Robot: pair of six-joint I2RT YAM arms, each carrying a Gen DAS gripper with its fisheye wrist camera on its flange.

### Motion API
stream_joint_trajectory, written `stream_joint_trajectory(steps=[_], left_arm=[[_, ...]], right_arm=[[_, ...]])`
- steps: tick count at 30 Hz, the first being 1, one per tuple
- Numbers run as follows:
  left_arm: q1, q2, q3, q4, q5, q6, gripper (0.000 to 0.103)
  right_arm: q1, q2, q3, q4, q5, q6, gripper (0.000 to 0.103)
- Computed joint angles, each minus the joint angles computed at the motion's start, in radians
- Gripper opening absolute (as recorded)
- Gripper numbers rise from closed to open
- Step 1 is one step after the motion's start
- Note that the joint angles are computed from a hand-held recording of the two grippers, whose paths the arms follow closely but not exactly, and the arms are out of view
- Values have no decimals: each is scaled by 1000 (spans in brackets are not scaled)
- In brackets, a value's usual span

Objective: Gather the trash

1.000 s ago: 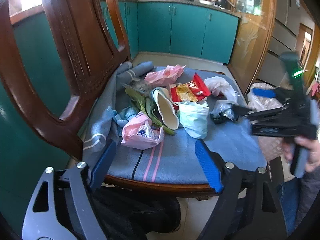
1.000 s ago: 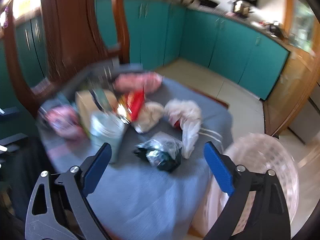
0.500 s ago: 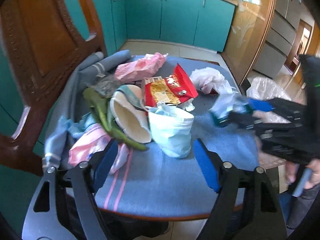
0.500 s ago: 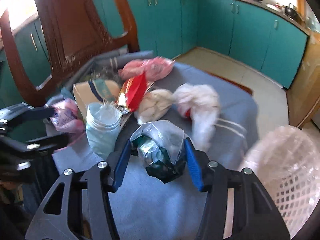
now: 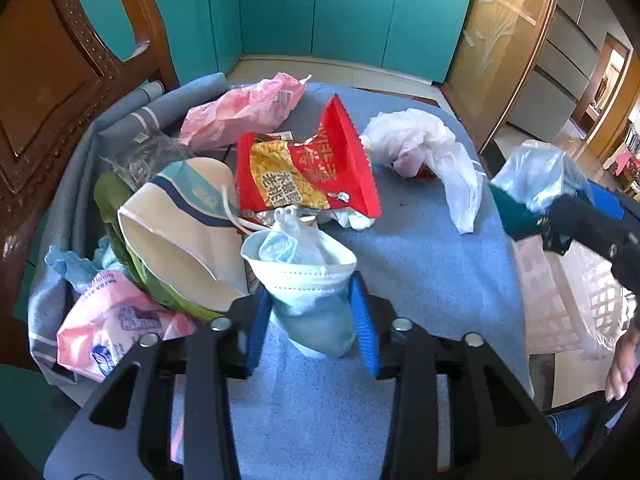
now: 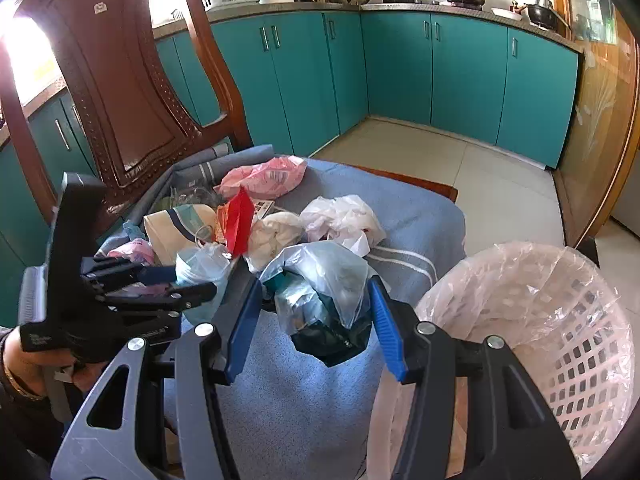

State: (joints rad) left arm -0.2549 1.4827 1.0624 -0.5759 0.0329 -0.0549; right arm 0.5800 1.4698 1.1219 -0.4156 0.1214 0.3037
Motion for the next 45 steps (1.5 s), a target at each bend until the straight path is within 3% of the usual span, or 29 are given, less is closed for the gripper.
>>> stream_joint_trajectory(steps=[8, 15, 20, 32, 36, 38, 39, 40, 45], left_arm=[[14, -188, -44, -42, 41, 15, 30], [-58, -284, 6, -61, 68, 11, 30], [-196, -199, 91, -22, 94, -29, 30], [-483, 157, 291, 56, 187, -83, 31], [-513, 219, 318, 69, 184, -85, 36], [-507, 222, 312, 75, 189, -84, 49], [-499, 222, 305, 84, 196, -83, 63], [-492, 208, 291, 99, 193, -92, 69], [-449, 130, 237, 98, 170, -101, 74]], right_arm=[[-10, -60, -33, 9, 21, 2, 54], [-78, -255, -135, -2, 103, 25, 54], [-162, -346, -191, -96, 253, 73, 54], [-364, -483, -296, -166, 230, 198, 54], [-408, -498, -312, -168, 195, 220, 54], [-414, -492, -311, -168, 179, 215, 55], [-417, -481, -305, -166, 172, 209, 55], [-409, -476, -304, -167, 174, 206, 56], [-390, -442, -280, -172, 177, 197, 63]])
